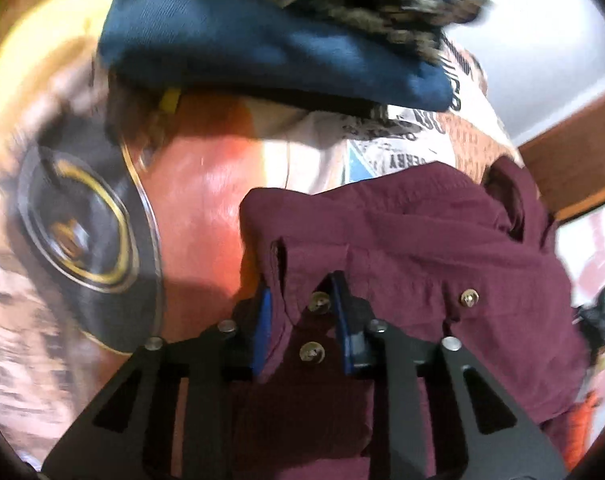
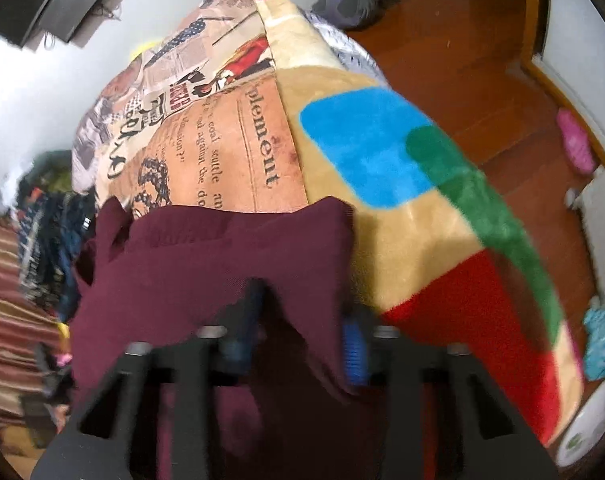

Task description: Fold large clothes

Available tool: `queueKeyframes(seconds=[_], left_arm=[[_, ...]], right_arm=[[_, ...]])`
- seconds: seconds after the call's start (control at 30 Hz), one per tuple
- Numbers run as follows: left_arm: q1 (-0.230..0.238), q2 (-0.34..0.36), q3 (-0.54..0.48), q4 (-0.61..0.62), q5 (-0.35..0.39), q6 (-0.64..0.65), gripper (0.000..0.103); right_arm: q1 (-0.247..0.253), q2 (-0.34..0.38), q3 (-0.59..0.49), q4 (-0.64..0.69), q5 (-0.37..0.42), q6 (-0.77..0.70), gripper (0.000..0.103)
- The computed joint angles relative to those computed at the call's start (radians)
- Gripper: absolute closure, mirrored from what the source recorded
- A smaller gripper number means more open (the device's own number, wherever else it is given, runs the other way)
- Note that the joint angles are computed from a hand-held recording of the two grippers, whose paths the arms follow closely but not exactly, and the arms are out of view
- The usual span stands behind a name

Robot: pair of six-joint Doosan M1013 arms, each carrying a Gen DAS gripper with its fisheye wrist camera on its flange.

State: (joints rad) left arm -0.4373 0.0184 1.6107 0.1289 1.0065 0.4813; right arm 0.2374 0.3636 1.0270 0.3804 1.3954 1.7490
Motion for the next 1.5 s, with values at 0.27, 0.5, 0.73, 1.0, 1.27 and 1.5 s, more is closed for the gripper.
queueKeyframes(seconds=[0.27, 0.5, 0.73, 1.0, 1.27, 1.5], left_arm=[[-0.156, 0.038, -0.178, 0.429, 0.296, -0.052, 0.096], [-0.225, 0.031, -0.282, 0.594, 0.261, -0.046, 0.096], [-0.253, 0.040, -0.363, 0.739, 0.213, -0.006, 0.096], [-0.149, 0.110, -0.411, 0.641, 0.215, 0.048, 0.096], [-0.050, 0.162, -0.374, 0.474, 0.225, 0.047, 0.095], [-0.035, 0.169, -0.344, 0.477, 0.219, 0.078, 0.088]], right_arm=[[0.047, -0.088, 0.008, -0.140, -0.209, 0.005, 0.097], [0.073, -0.091, -0.101, -0.058, -0.279, -0.161, 0.097], [0.092, -0.069, -0.192, -0.049, -0.363, -0.227, 0.097], [0.097, 0.040, -0.292, -0.181, -0.298, -0.143, 0.097], [0.067, 0.116, -0.310, -0.237, -0.172, -0.069, 0.097], [0.062, 0.160, -0.333, -0.283, -0.073, -0.052, 0.096]])
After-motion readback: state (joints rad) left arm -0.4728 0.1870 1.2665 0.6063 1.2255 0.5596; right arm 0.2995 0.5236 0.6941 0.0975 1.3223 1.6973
